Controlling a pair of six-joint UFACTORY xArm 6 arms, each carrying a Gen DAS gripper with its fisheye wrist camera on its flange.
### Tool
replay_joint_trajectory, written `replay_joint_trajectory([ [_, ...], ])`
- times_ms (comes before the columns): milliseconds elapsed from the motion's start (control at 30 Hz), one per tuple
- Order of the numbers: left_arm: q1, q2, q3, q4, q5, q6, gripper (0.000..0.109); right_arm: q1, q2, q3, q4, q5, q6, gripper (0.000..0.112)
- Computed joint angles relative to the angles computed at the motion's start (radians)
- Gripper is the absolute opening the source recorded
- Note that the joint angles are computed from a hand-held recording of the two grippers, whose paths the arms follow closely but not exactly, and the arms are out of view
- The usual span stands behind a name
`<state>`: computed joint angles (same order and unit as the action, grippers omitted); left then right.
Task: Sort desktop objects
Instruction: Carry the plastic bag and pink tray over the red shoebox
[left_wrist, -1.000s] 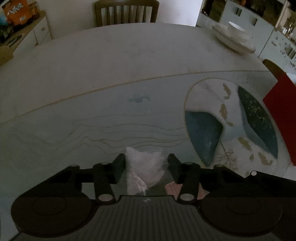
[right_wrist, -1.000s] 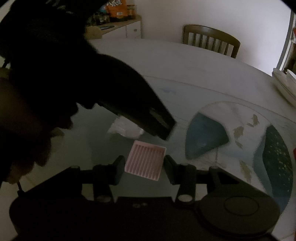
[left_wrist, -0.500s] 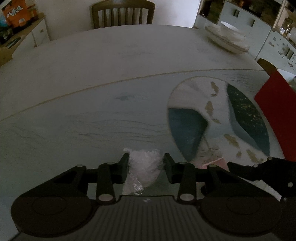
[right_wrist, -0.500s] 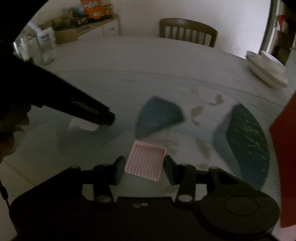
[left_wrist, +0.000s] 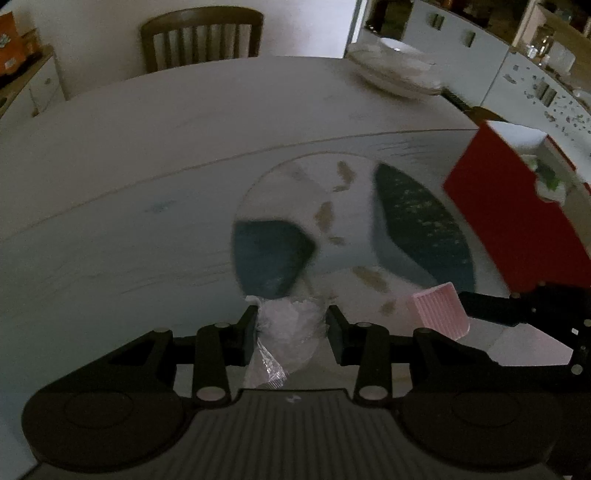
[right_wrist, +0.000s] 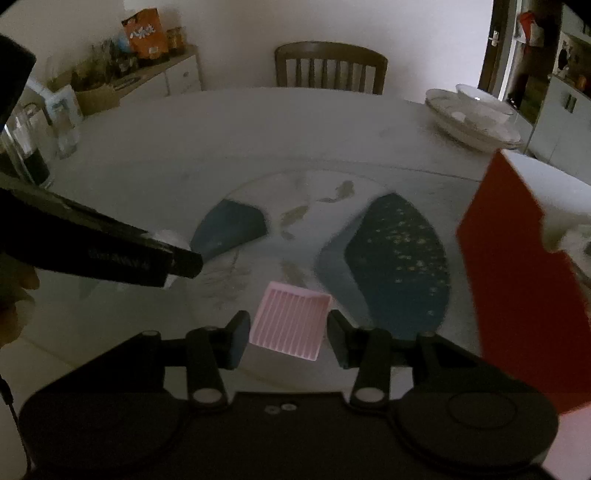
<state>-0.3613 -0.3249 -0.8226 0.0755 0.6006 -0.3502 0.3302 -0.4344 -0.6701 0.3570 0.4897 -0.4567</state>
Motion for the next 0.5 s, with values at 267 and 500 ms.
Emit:
replay_joint_trajectory([
  [267, -0.076, 0.010, -0.045, 0.038, 0.012, -0.069, 0.038, -0.100, -0.070, -0.013, 0.102, 0.100, -0.157, 0.045],
  [500, -0.140, 0.024, -0.087, 0.081, 0.019, -0.145, 0.038, -0.195, -0.114, -0.032, 0.173, 0.162, -0.303, 0.045],
])
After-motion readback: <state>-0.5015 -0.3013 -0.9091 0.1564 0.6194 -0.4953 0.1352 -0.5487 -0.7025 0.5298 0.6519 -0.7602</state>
